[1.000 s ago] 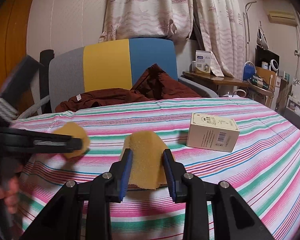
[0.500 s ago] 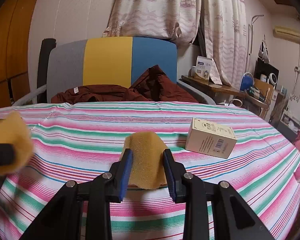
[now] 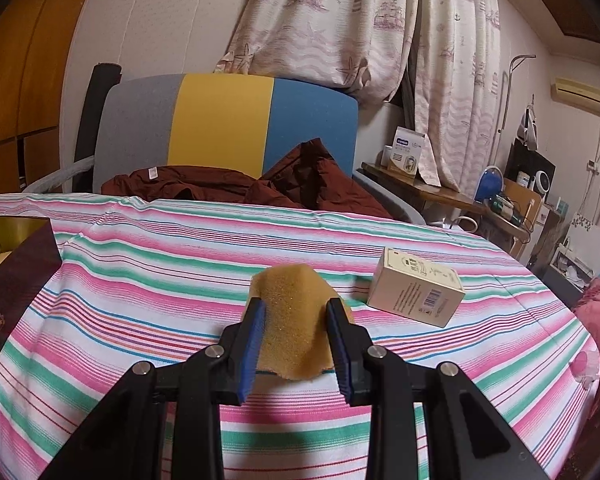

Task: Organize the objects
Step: 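Lower the left tool's yellow sponge into the gold tray and open it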

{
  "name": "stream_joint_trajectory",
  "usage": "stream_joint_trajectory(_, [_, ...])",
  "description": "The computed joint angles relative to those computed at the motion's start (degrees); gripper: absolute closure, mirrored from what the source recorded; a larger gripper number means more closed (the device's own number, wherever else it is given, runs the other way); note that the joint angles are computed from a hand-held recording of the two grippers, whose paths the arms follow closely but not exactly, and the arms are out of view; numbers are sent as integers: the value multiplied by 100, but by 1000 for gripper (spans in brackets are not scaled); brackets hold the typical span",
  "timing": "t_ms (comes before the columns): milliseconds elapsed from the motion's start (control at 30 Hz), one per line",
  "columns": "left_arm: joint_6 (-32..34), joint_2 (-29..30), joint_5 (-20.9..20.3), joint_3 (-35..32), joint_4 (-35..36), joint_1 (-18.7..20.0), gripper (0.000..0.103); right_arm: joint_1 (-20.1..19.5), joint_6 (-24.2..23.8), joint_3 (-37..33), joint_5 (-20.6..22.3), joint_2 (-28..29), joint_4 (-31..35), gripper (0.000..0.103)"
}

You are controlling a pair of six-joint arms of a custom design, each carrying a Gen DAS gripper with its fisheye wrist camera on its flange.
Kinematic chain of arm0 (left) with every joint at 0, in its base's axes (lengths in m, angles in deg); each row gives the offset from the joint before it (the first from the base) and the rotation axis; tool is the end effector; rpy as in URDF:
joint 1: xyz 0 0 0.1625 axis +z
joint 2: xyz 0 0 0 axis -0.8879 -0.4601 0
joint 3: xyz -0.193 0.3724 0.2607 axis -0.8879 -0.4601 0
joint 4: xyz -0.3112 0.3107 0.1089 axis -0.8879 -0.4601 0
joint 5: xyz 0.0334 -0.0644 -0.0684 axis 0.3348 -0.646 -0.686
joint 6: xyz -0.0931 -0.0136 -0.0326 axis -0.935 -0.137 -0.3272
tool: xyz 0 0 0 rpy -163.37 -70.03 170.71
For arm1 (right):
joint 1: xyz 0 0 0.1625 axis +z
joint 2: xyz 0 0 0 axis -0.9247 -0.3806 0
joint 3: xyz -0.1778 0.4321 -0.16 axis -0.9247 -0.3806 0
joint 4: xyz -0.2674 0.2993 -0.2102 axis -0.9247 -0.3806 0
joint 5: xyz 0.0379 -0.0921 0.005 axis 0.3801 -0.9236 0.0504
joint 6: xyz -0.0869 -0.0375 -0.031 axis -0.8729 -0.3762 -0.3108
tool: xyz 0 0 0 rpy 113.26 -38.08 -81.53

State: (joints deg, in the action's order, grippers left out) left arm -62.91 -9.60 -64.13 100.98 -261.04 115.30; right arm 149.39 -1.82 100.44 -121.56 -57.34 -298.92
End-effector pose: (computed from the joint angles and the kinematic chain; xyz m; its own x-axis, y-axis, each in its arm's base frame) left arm -0.1858 -0.5944 0.0715 -0.8248 -0.0969 -0.5570 0.3653 0.6606 -0.6558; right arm 0.0172 -0.6507 0.1243 -0.5760 -0.0272 0.8170 -0.7324 0.4610 -0.5010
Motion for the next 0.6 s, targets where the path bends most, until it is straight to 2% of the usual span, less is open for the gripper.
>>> stream_joint_trajectory(200, [-443, -335, 76, 166, 354, 350, 43, 40, -9, 95, -103, -45, 77, 72])
stream_joint_trajectory(600, [-807, -708, 271, 536, 271, 685, 43, 108, -373, 136, -182, 84, -193, 72])
